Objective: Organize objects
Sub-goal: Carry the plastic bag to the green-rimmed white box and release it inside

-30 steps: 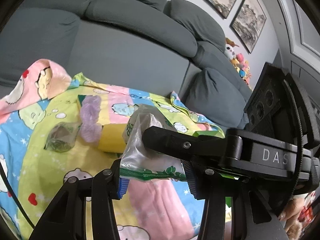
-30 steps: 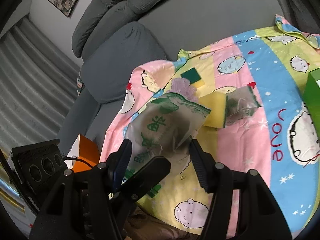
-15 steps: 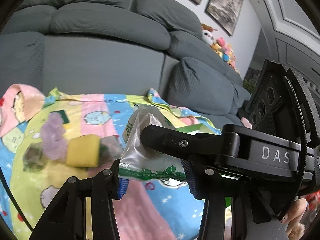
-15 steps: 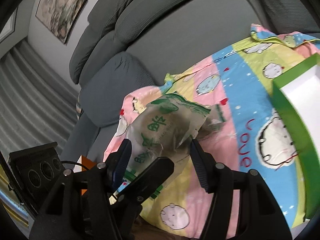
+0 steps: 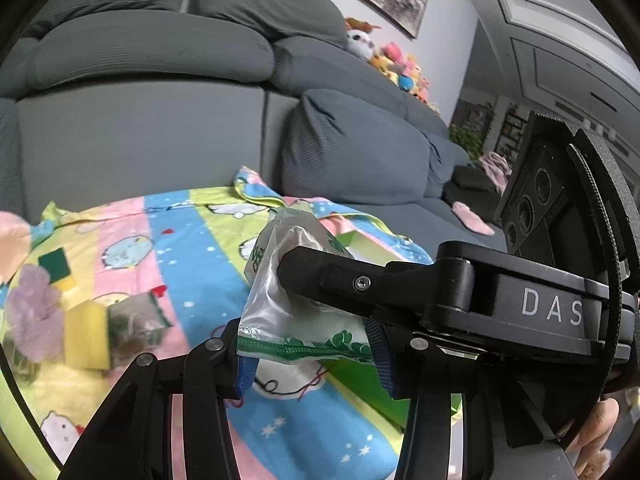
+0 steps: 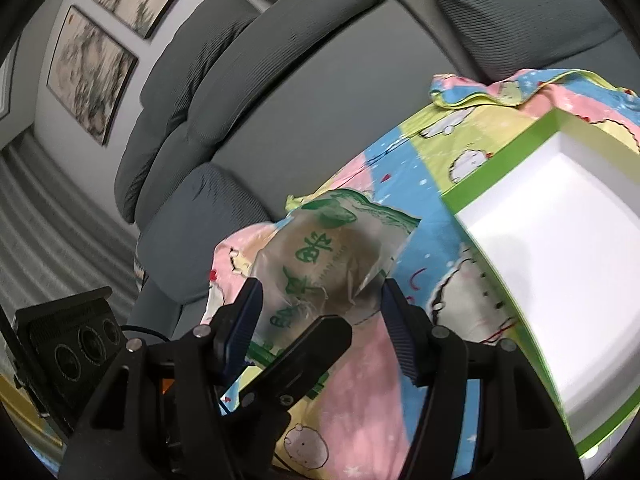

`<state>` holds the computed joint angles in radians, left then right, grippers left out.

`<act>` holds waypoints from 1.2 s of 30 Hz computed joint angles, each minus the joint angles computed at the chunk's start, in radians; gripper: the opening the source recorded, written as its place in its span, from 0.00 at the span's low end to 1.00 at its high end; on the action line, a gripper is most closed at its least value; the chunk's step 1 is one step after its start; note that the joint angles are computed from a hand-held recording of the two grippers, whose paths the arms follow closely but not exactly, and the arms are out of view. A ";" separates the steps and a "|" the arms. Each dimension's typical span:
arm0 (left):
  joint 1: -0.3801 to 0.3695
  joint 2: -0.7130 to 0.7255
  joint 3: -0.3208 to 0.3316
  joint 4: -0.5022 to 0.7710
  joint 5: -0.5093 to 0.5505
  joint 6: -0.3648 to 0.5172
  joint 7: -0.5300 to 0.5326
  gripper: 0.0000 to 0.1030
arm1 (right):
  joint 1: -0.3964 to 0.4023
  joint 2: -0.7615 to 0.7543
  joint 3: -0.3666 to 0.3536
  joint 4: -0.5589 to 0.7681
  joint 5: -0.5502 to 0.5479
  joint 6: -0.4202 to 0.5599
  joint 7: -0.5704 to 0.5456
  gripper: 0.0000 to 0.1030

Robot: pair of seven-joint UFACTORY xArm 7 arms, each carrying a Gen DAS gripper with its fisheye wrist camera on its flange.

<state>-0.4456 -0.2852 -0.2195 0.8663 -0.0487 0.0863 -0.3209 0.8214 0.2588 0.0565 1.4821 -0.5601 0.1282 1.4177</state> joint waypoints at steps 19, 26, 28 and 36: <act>-0.112 0.277 -0.027 0.275 -0.144 0.084 0.240 0.47 | -0.087 -0.227 -0.036 -0.258 -0.470 0.067 0.622 0.61; -0.109 0.358 -0.061 0.349 -0.103 0.128 0.210 0.47 | -0.187 -0.278 0.029 -0.347 -0.480 0.067 0.692 0.63; -0.103 0.383 -0.072 0.371 -0.135 0.148 0.235 0.47 | -0.215 -0.285 0.048 -0.365 -0.457 0.064 0.686 0.63; -0.085 0.443 -0.093 0.409 -0.234 0.199 0.283 0.47 | -0.308 -0.272 0.132 -0.398 -0.266 0.088 0.550 0.63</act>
